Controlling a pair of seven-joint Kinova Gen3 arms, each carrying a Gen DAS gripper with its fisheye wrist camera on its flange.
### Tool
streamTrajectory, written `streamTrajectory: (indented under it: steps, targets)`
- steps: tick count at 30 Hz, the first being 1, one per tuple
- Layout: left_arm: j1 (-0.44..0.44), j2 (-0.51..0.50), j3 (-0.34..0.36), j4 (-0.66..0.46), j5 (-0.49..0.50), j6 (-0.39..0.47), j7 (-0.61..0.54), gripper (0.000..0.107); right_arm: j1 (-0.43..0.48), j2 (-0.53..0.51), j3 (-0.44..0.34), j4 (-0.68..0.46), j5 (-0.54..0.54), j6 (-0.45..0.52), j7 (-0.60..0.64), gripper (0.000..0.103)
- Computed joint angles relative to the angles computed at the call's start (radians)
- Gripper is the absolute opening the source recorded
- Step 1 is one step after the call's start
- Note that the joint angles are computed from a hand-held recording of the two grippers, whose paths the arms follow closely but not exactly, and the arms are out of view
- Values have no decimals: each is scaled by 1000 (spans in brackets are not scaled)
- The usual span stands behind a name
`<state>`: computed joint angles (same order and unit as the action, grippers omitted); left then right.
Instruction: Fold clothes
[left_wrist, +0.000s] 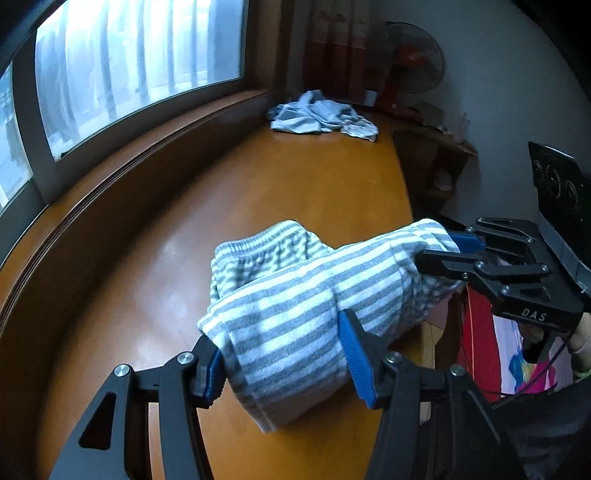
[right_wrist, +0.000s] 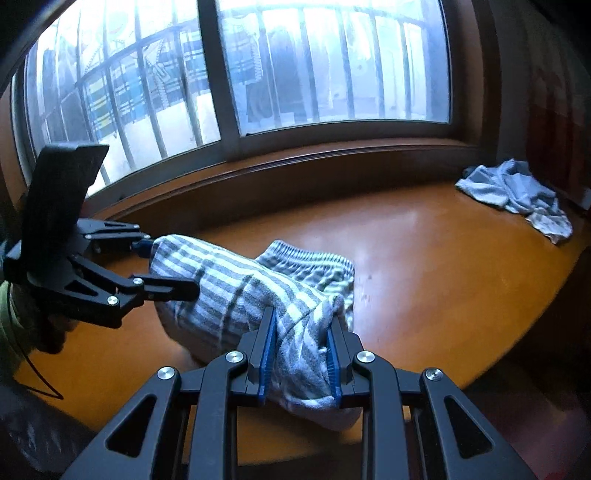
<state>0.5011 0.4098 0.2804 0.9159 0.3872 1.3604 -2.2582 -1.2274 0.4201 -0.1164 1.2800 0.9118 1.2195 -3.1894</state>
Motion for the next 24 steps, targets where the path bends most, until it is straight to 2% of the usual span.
streamTrajectory:
  steps: [6,9,14,18,19,21,24]
  targets:
    - [86,78,-36,-88,-90,-58,138,54,141,-48,19,110,-37,-229,69,25]
    - [113,129,-49,-142,-121,-74,214,54,241,-56,-4,155,-47,-349,98,25]
    - [166,240,-84,-273,-182,-44,357,55,356,-38,26,188,-164,-544,208,25]
    - [193,257,-112,-268,-232,-91,436,57,428,-8,37,194,-270,-658,311,28]
    - [199,255,-118,-258,-247,-110,451,59,443,-6,41,204,-293,-692,329,29]
    - [211,252,-131,-239,-278,-147,484,77,475,-7,42,228,-352,-757,371,32]
    - [211,254,-131,-246,-300,-149,528,78,576,-26,-16,275,-474,-853,458,33]
